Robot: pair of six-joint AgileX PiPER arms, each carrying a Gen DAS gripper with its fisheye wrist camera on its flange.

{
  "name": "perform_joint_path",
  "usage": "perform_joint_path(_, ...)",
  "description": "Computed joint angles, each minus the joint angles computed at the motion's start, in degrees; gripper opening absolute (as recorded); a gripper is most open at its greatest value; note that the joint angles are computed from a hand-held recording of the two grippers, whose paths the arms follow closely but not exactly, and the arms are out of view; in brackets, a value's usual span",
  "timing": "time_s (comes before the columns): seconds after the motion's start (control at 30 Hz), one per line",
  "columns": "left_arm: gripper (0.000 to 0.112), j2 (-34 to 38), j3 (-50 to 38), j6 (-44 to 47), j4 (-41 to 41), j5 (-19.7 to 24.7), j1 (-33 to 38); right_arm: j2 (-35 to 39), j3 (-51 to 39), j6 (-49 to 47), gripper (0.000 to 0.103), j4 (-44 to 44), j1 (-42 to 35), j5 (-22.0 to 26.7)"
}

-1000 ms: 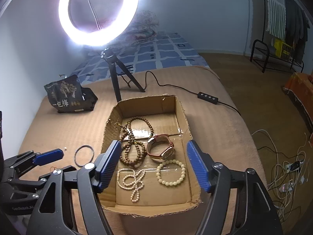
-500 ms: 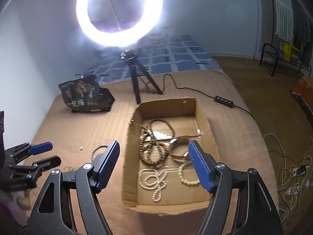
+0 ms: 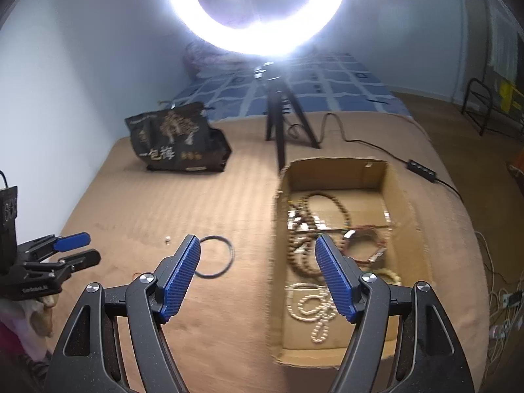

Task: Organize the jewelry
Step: 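Withdraw both open tools from the box toward the black bangle and pendant, then close left tool on red-string jade pendant while right tool grasps blue bangle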

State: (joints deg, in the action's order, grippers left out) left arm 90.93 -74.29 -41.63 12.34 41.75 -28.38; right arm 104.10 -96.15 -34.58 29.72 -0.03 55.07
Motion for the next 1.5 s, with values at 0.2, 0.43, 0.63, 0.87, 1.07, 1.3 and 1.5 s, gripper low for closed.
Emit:
perform_joint_path(0.2,0.064,0.2,4.4,6.9,-6.0,-2.9,1.4,1.1,0.5,0.2,0.072,-2.1,5.2,-1.8)
perform_joint_path(0.43,0.061,0.8,8.2,15.2,-13.9,-6.6,3.0,4.6,-0.2,1.2,0.072,-5.3,10.9,-2.7)
perform_joint_path(0.63,0.053,2.9,8.7,20.2,-18.0,-7.8,4.0,10.8,-4.8,5.6,0.072,-10.0,14.6,0.7)
perform_joint_path(0.87,0.053,4.7,9.3,23.8,-20.2,-9.6,4.8,15.9,-8.9,12.1,0.073,-15.9,16.1,2.4)
perform_joint_path(1.07,0.053,6.8,8.2,23.9,-18.7,-10.5,4.5,20.0,-12.6,14.8,0.073,-19.2,17.1,3.6)
perform_joint_path(1.3,0.042,10.1,6.1,21.5,-13.4,-10.2,2.9,23.8,-16.3,16.9,0.073,-21.9,17.8,6.0)
perform_joint_path(1.5,0.038,11.4,5.4,20.0,-10.2,-10.5,2.4,25.0,-18.1,16.9,0.073,-21.1,17.5,6.4)
